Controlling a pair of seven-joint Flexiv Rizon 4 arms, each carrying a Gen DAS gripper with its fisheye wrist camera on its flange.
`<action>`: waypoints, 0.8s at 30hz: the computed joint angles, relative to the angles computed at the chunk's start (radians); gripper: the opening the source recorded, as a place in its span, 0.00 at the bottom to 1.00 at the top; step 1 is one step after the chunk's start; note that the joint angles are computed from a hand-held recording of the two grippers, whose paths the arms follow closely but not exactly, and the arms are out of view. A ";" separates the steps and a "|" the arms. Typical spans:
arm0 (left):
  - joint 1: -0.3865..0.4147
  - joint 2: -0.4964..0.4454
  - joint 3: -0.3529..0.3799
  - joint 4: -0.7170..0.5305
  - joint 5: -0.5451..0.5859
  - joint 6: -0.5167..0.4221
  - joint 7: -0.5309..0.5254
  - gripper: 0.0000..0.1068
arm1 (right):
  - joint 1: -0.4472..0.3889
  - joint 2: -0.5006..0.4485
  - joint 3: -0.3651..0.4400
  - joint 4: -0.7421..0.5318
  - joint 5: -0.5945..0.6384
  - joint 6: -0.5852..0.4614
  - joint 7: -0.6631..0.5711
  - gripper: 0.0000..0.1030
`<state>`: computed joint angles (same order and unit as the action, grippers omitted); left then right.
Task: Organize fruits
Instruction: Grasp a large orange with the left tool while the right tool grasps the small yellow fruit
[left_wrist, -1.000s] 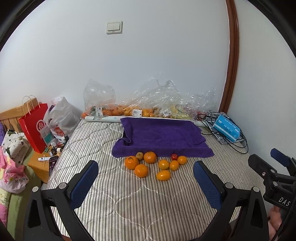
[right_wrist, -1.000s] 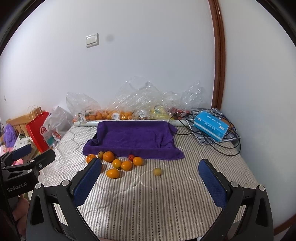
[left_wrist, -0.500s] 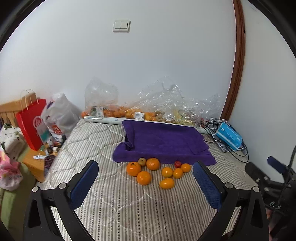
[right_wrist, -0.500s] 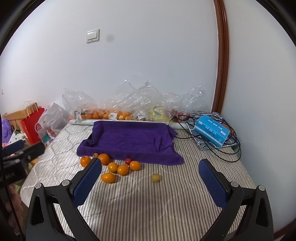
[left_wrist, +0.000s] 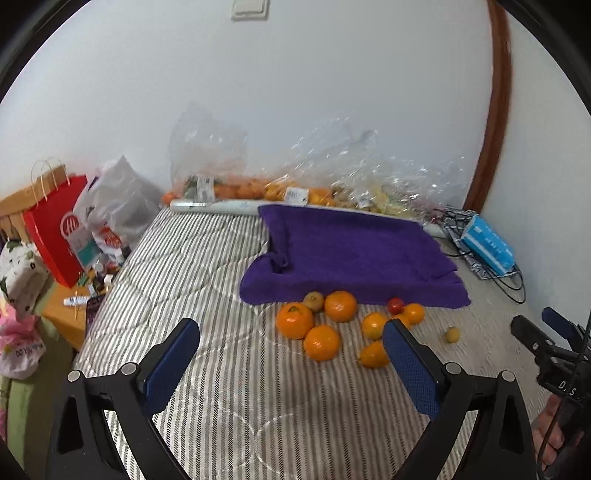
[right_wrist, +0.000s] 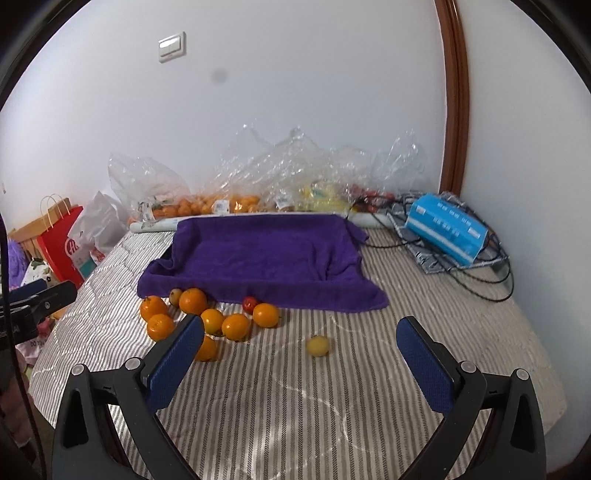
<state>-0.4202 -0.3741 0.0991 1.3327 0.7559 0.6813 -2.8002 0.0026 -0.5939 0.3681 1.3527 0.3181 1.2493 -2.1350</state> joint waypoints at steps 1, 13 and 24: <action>0.004 -0.004 0.001 0.002 -0.004 0.000 -0.003 0.93 | 0.005 -0.008 -0.008 -0.004 -0.006 -0.002 0.004 0.99; 0.050 -0.077 0.019 0.004 -0.084 0.030 0.035 0.89 | 0.046 -0.143 -0.078 -0.103 -0.130 -0.094 0.129 0.75; 0.095 -0.121 0.031 0.039 -0.203 0.123 0.094 0.76 | 0.096 -0.248 -0.109 -0.223 -0.167 -0.208 0.148 0.54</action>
